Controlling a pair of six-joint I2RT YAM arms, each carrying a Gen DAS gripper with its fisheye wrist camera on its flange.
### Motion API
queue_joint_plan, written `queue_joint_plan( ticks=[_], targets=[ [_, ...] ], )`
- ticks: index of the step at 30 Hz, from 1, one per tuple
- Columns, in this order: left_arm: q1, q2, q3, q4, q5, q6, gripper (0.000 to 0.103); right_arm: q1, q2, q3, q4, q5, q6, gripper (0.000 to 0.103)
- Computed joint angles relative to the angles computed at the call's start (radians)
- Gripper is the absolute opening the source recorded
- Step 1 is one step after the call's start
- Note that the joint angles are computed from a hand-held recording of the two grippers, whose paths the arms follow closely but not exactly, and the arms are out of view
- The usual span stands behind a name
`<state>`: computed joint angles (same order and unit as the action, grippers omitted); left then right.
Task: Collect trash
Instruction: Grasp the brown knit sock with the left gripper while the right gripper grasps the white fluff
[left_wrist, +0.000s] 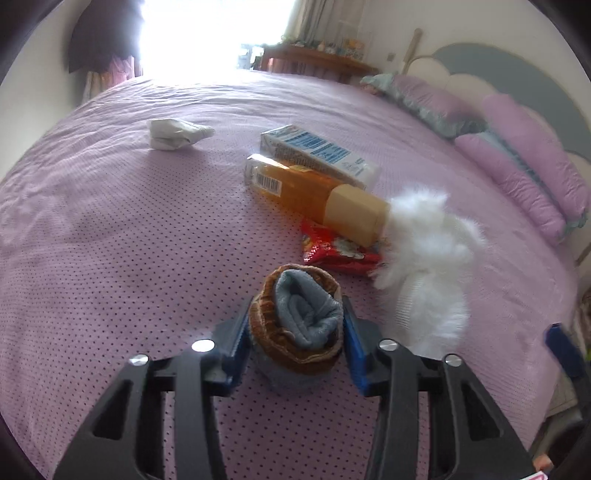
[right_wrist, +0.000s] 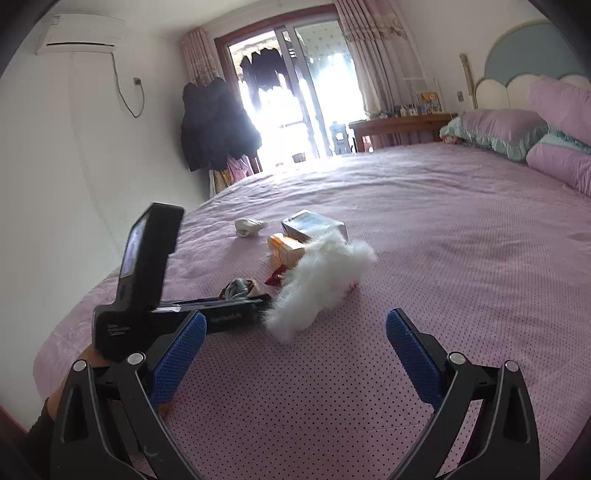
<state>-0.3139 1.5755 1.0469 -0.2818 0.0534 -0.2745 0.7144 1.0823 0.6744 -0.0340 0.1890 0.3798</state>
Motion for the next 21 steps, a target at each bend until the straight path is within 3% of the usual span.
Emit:
queue_joint_plan(
  ticks=[8,21],
  targets=[
    [0.039,-0.152,-0.117,0.042,0.031,-0.004,0.038,-0.014,0.064,0.045,-0.028,-0.019,0.011,0.095],
    [0.11,-0.248,-0.163,0.028,0.1,0.019,0.039,-0.123,0.392,0.304,-0.094,-0.127,0.103,0.094]
  ],
)
